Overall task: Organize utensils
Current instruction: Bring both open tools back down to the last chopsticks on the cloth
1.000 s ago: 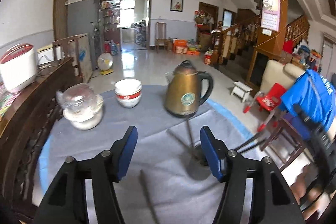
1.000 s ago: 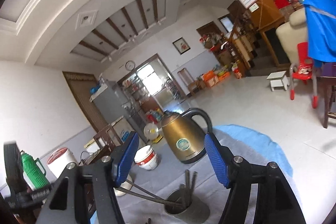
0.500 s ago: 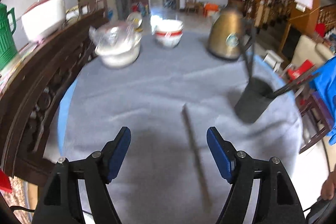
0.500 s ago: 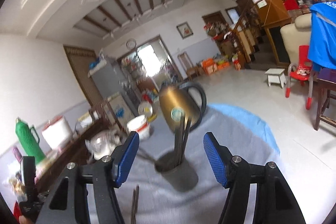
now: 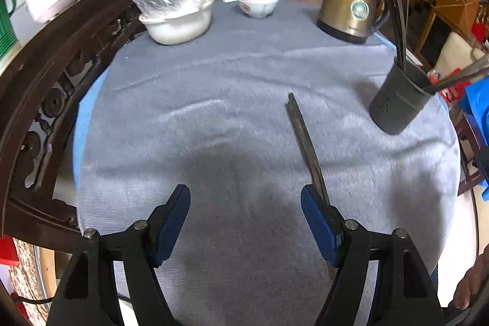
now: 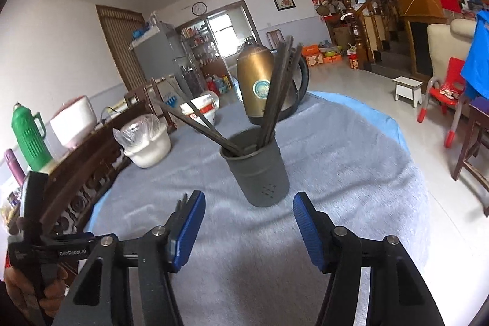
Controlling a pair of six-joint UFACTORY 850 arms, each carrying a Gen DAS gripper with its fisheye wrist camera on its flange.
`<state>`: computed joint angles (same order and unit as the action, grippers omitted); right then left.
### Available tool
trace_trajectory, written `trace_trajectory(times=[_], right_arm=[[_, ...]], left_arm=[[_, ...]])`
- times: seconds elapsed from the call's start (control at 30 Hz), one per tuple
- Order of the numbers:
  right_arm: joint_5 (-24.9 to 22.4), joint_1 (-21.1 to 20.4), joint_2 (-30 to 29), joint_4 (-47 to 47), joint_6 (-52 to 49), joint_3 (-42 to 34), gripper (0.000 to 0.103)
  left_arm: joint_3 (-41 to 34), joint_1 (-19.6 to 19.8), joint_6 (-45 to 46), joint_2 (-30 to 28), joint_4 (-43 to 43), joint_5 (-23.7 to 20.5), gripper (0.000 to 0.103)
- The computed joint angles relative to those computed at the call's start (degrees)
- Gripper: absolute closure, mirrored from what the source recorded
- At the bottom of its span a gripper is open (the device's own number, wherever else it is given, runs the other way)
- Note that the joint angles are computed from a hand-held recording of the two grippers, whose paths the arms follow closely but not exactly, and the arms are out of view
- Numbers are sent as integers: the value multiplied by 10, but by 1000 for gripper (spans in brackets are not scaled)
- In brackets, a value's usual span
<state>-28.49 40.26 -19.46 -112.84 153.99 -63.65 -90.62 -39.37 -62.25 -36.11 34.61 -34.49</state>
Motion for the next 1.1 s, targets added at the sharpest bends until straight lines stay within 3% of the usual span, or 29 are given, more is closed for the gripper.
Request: trace_trajectory(times=[0.53, 1.1], right_arm=[[44, -22, -18, -10, 37, -1, 39], [59, -31, -27, -22, 62, -5, 39]], left_arm=[[-91, 1, 132, -85, -139, -31, 28], [-123, 8, 161, -116, -180, -49, 27]])
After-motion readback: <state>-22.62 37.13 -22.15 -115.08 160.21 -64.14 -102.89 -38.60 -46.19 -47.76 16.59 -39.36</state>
